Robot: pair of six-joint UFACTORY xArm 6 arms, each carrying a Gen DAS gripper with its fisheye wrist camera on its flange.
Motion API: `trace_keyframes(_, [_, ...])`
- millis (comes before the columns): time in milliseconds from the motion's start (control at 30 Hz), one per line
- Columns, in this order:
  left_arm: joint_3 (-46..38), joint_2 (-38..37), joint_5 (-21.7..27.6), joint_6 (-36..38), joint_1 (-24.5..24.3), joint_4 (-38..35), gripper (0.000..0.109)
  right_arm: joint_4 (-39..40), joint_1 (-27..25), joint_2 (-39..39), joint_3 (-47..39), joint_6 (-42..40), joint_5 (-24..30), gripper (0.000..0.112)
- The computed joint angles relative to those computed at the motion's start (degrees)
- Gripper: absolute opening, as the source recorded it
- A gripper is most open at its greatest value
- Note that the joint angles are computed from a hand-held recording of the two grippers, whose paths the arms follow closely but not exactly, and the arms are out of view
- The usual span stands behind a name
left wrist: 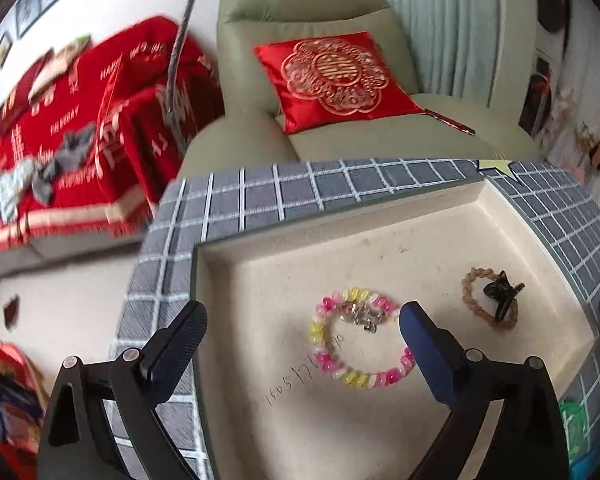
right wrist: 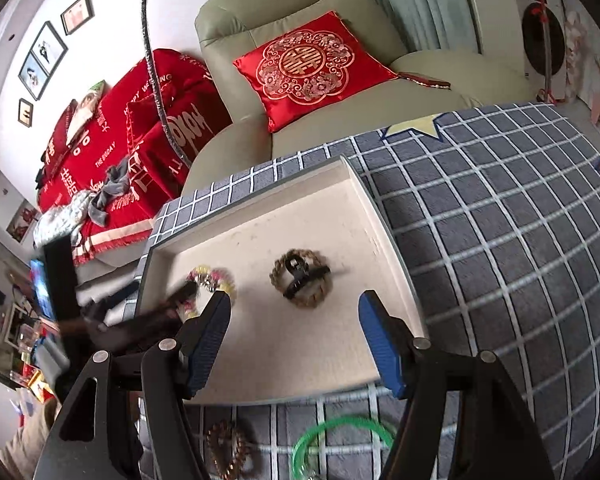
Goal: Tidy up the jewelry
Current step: 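Withdraw both open tools from the tray toward the remaining jewelry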
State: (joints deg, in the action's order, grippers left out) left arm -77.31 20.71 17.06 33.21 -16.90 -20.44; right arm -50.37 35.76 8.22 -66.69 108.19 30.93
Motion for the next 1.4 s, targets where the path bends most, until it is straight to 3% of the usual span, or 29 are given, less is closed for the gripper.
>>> trace_keyframes(233, [4.6, -4.6, -0.5, 5.9, 0.3, -5.9, 0.103, -1.5, 2.0, -2.4, 2.5, 3.8, 0.7, 0.072])
trace_keyframes(300, [6.5, -7.1, 0.0, 10.8, 0.6, -10.7, 0.103, -2.5, 3.3, -3.3, 2.6, 4.3, 2.6, 0.087])
trace_keyframes(433, [10.5, -11.9, 1.0, 18.2, 1.8, -17.8, 0.103, -5.6, 7.1, -4.7, 2.1, 5.1, 9.6, 0.091])
trace_keyframes(533, [13.6, -15.8, 4.7, 23.1, 3.5, -22.4, 0.103, -8.1, 9.6, -6.1, 2.5, 7.4, 13.0, 0.091])
trace_keyframes(700, [20.2, -21.4, 6.1, 25.1, 5.6, -24.3, 0.103, 0.0, 11.0, -7.1, 3.2, 1.8, 12.4, 0.091])
trace_keyframes(933, [29.0, -25.6, 4.4, 23.0, 6.7, -20.3, 0.103, 2.0, 13.6, -8.9, 8.2, 6.1, 11.2, 0.091])
trace_keyframes(1400, [31.6, -25.1, 3.8, 13.5, 6.5, -14.6, 0.103, 8.5, 15.4, -10.7, 14.1, 7.7, 11.6, 0.091])
